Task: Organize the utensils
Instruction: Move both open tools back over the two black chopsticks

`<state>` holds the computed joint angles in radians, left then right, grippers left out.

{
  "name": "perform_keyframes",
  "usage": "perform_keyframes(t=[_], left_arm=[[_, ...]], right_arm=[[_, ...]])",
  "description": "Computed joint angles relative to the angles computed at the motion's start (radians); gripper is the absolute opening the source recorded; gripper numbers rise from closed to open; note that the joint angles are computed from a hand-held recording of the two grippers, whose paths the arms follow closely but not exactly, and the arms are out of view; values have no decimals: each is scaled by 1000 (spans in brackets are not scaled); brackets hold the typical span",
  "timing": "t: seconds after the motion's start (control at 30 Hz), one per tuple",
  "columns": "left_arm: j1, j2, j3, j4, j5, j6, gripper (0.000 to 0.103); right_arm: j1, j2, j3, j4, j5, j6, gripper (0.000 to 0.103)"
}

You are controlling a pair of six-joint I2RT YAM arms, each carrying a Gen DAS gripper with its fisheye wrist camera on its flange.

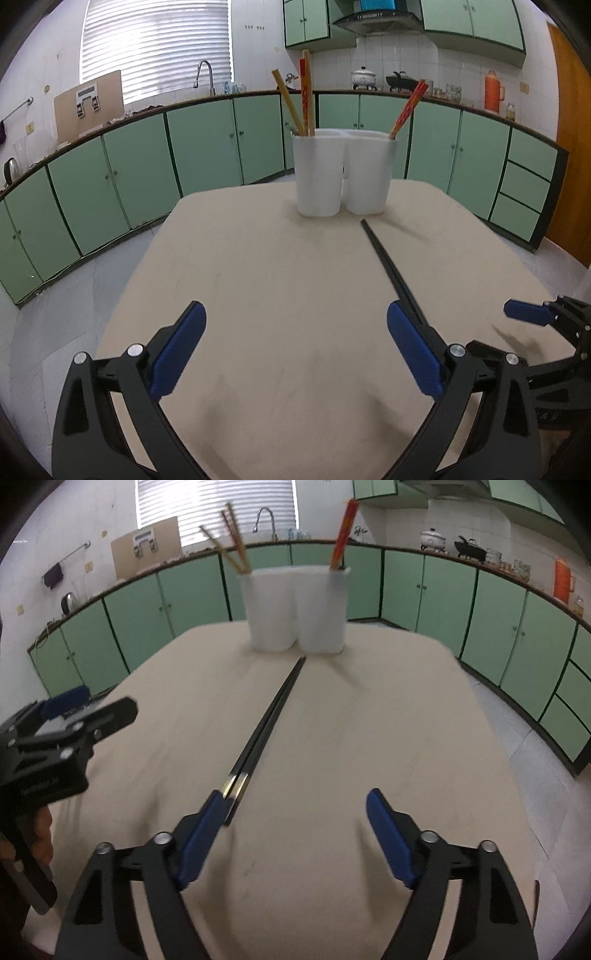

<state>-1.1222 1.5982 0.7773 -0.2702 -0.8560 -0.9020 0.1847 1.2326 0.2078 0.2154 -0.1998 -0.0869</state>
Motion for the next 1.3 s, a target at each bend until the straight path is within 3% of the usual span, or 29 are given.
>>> perform_keyframes(t=[0.13,0.53,1.0,1.13,1.3], left_arm=[[-3,-11,-10,-33,-3,-25,96],[-2,-28,-24,-33,2,-34,96],[7,-28,-35,-24,15,-34,96],[10,-26,-33,-21,17,-31,96],[12,-23,-34,-13,21,-31,96]], right_arm=[[42,12,-4,0,12,19,62],[120,80,13,33,84,37,60],[4,35,-1,12,61,22,60],[35,60,-4,24,48,23,47],[46,74,-2,45,46,33,43]])
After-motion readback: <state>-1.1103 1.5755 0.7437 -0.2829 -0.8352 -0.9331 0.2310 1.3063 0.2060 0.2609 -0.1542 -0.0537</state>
